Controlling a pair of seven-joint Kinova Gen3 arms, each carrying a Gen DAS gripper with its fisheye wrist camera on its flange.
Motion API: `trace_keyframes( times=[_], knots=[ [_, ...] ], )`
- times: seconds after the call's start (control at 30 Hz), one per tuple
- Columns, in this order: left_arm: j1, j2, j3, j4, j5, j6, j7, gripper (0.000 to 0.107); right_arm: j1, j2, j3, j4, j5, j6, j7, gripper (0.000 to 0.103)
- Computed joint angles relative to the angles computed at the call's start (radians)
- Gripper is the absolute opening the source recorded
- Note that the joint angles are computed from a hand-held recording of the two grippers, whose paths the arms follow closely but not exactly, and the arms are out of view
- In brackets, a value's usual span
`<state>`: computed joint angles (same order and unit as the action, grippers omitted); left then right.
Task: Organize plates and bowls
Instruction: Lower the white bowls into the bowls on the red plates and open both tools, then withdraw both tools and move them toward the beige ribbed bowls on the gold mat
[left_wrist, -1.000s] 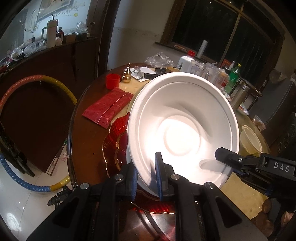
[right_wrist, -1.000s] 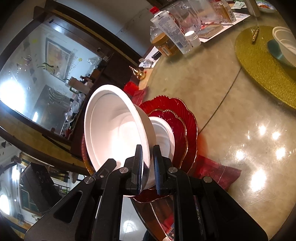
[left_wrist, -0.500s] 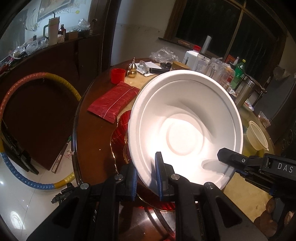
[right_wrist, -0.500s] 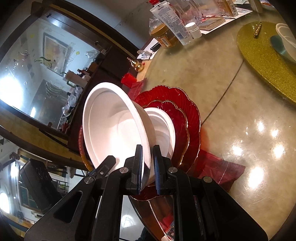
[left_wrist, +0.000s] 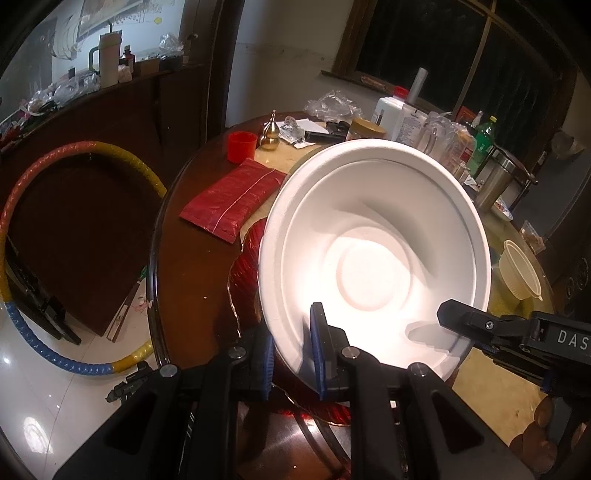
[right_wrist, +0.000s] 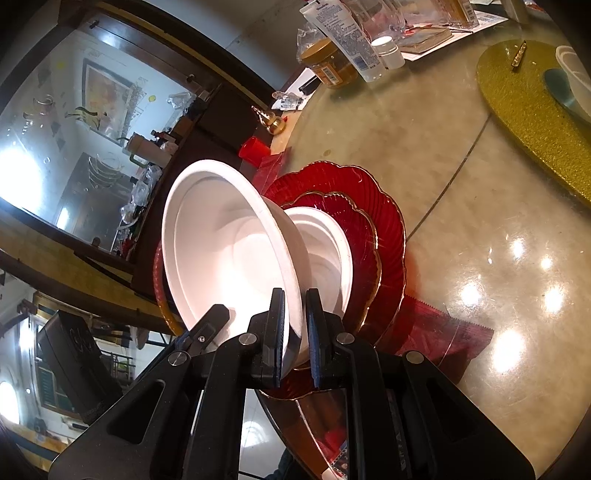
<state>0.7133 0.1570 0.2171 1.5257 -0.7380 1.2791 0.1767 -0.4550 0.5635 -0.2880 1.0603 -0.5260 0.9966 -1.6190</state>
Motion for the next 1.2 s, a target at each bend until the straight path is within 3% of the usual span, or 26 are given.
trace_keyframes(
  times=[0.53, 0.63, 0.7, 0.8, 0.83, 0.93, 1.0, 1.13, 1.2],
  knots=[
    [-0.011, 0.021, -0.017, -0.019, 0.026, 0.011, -0.008, 0.017, 0.037, 0.015, -0.015, 0.004, -0.059, 0.003, 0.018, 0.014],
    [-0.023, 0.017, -0.024, -0.023, 0.041, 0.0, -0.016, 0.028, 0.042, 0.012, -0.013, 0.006, -0.065, -0.001, 0.017, 0.014],
    [-0.02, 0.016, -0.027, -0.022, 0.025, 0.001, 0.005, 0.048, 0.049, 0.012, -0.016, 0.006, -0.074, -0.003, 0.02, 0.014],
    [-0.014, 0.014, -0.026, -0.016, 0.001, 0.006, 0.037, 0.056, 0.055, 0.014, -0.016, 0.004, -0.079, -0.003, 0.021, 0.014],
    [-0.015, 0.013, -0.025, -0.016, 0.001, 0.007, 0.038, 0.056, 0.055, 0.015, -0.014, 0.003, -0.078, -0.002, 0.019, 0.015],
    [-0.018, 0.01, -0.024, -0.015, -0.002, 0.01, 0.049, 0.06, 0.069, 0.017, -0.024, 0.012, -0.097, -0.009, 0.029, 0.036],
    [-0.016, 0.007, -0.022, -0.015, -0.011, 0.013, 0.061, 0.066, 0.081, 0.013, -0.032, 0.023, -0.115, -0.019, 0.046, 0.038],
    [-0.005, 0.004, -0.016, -0.019, -0.041, 0.033, 0.096, 0.068, 0.099, 0.001, -0.038, 0.047, -0.142, -0.038, 0.068, 0.04],
    [0.005, -0.002, -0.013, -0.016, -0.067, 0.04, 0.128, 0.068, 0.118, -0.007, -0.044, 0.068, -0.168, -0.053, 0.083, 0.051]
  ],
)
